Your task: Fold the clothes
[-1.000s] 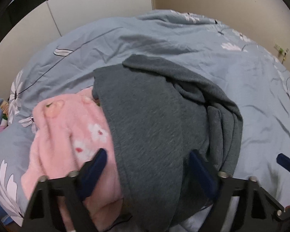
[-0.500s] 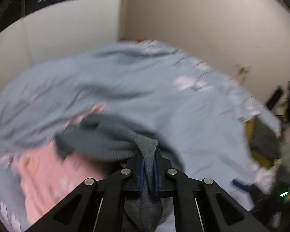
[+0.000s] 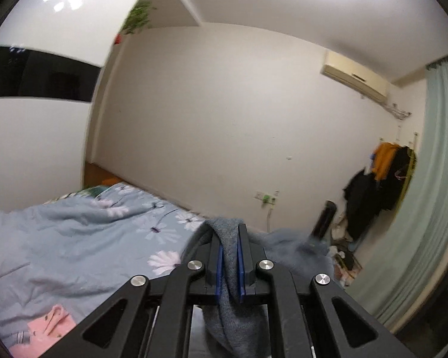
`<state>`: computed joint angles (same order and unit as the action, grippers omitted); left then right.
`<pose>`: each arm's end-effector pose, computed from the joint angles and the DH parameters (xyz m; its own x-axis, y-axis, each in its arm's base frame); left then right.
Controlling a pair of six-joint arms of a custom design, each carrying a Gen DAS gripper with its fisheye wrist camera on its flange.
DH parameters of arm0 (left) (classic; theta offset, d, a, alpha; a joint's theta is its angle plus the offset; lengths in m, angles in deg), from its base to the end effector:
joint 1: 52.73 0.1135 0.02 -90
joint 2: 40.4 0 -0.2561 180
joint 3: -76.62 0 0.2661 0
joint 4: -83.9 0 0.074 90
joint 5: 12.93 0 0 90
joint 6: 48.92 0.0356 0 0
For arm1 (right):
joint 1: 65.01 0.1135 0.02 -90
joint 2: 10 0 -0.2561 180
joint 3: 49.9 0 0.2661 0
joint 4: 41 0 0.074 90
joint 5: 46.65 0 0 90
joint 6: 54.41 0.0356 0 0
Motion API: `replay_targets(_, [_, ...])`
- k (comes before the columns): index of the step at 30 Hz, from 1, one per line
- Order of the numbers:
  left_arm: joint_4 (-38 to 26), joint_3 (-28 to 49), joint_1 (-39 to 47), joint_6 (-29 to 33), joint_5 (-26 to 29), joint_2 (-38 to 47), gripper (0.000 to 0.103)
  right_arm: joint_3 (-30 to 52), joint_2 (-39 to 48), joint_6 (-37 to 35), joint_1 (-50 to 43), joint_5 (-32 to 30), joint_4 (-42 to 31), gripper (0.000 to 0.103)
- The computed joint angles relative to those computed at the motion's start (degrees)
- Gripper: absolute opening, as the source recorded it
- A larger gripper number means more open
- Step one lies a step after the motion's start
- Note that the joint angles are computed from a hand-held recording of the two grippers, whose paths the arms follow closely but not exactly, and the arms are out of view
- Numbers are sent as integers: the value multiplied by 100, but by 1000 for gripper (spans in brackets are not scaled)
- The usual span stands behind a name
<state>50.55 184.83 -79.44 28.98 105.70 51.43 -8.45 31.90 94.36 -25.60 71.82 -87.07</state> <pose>0.3355 -0.1879 0.4138 -0.4234 0.0071 -0.9059 0.7314 0.5927 -0.3372 0.1405 0.0935 0.2060 -0.5512 0.5200 -0.6525 0.3214 0.8540 0.4091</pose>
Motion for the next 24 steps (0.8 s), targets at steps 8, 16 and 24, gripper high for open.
replay_targets(8, [-934, -718, 797, 227, -895, 1897, 8, -276, -46, 116, -334, -364, -114, 103])
replay_targets(16, [-1020, -1430, 1302, 663, -813, 2016, 13, -240, 796, -277, -701, -903, 589, 103])
replay_targets(24, [-704, -1965, 949, 1372, -1207, 1160, 39, -306, 1073, -387, -956, -1090, 825, 103])
